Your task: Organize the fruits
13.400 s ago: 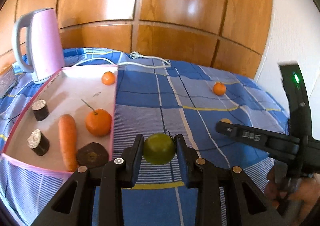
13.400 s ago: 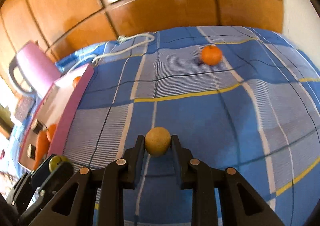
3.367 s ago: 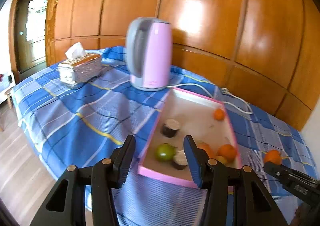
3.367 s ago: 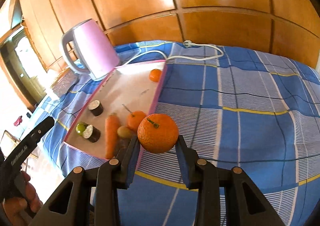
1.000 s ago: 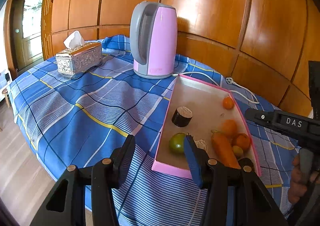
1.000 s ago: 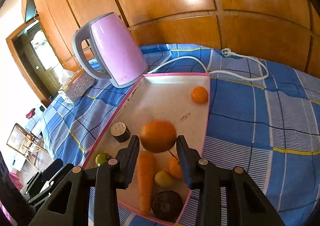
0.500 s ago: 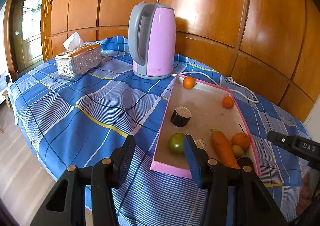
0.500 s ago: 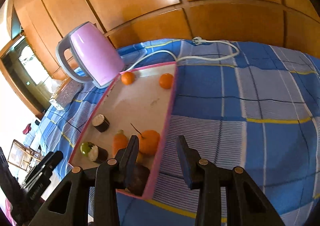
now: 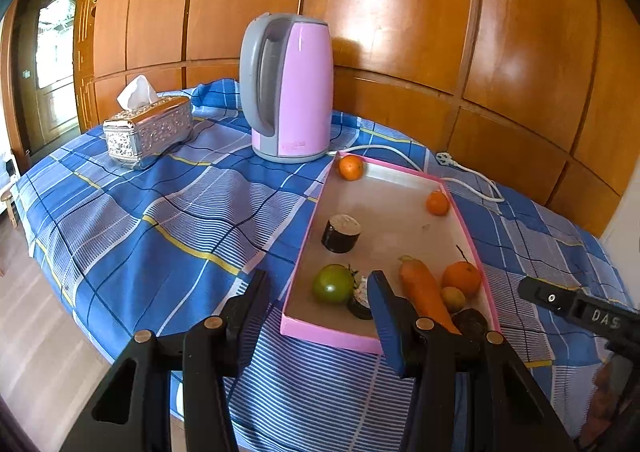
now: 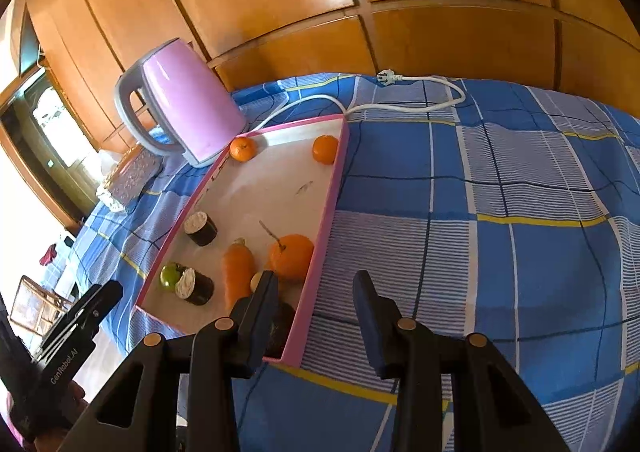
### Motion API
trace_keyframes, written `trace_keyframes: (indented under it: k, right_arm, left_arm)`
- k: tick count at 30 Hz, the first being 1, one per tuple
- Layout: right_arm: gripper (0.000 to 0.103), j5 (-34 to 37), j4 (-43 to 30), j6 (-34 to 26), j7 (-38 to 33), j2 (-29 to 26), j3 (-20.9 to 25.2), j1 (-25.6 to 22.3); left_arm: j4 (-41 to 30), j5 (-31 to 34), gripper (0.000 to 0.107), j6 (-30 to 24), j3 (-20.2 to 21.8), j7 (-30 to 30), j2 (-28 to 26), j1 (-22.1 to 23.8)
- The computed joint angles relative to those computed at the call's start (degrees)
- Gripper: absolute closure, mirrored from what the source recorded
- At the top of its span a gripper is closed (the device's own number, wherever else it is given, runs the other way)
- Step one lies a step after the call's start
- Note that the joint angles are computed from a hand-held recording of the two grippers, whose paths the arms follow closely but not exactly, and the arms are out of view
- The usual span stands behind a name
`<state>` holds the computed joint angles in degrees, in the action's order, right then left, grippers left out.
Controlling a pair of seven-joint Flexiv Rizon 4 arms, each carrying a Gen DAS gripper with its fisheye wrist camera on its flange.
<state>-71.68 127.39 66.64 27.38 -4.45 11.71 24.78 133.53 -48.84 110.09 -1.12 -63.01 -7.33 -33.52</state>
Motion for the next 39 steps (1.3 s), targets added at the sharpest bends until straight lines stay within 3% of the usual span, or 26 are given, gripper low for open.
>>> trace_keyframes:
  k: [13, 18, 24, 39]
  right_arm:
    - [0.064, 4.03, -2.17, -6.54, -4.83, -0.39, 1.58, 3.36]
    - [0.061, 5.36, -2.32, -8.98, -5.57, -0.30, 2.17, 4.52]
    - [0.057, 7.56, -2.53, -14.76, -6.55, 0.46, 3.36, 6.26]
    - [0.054, 10.57, -2.31, -25.06, -6.31, 2.28, 5.91, 9.08]
  left_arm:
    - [-0.06, -6.25, 0.056, 0.76, -1.22, 5.54, 0.76, -2.48]
    - [-0.06, -10.55, 0.056, 1.51, -3.00, 9.44, 1.12, -3.07]
    - [-0.96, -20.84, 0.053, 4.18, -6.83, 17.89, 1.21, -4.15]
    - [-0.63, -30.03, 0.048, 8.29, -12.30, 25.64, 2.27, -4.16]
